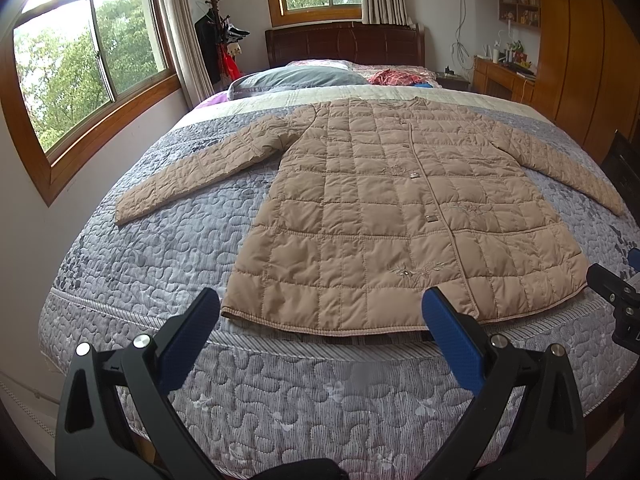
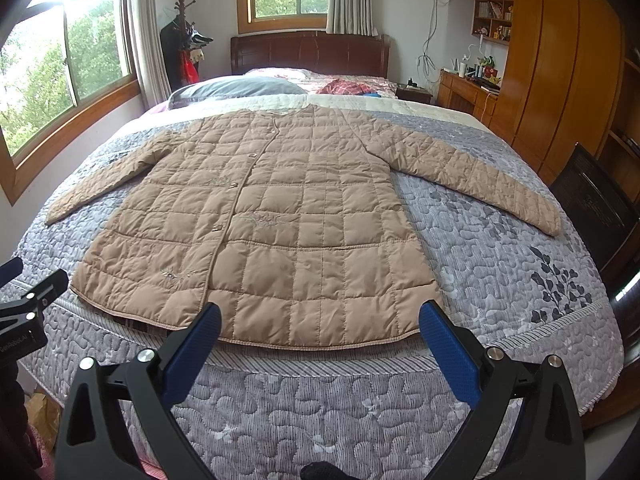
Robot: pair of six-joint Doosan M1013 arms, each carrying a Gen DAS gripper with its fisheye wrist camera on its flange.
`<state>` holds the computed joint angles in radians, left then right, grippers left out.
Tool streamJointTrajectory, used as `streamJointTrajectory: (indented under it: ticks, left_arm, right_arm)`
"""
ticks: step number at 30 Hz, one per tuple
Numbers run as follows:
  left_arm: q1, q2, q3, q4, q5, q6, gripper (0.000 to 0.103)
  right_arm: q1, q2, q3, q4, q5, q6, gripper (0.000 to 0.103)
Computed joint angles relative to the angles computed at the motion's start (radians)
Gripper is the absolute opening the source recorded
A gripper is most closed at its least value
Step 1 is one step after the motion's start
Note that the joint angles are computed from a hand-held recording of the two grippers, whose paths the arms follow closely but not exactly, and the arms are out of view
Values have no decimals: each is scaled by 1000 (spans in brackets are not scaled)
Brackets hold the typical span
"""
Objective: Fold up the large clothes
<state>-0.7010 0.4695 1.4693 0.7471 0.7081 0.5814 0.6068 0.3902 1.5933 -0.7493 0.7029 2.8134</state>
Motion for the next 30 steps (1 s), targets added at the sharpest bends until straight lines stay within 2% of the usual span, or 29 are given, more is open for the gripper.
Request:
streamJointTrajectory:
  ticks: [30]
  left_arm:
    - [0, 2, -1, 1, 1, -5, 100]
  right_arm:
    - [-1, -4, 6, -1, -9, -4, 99]
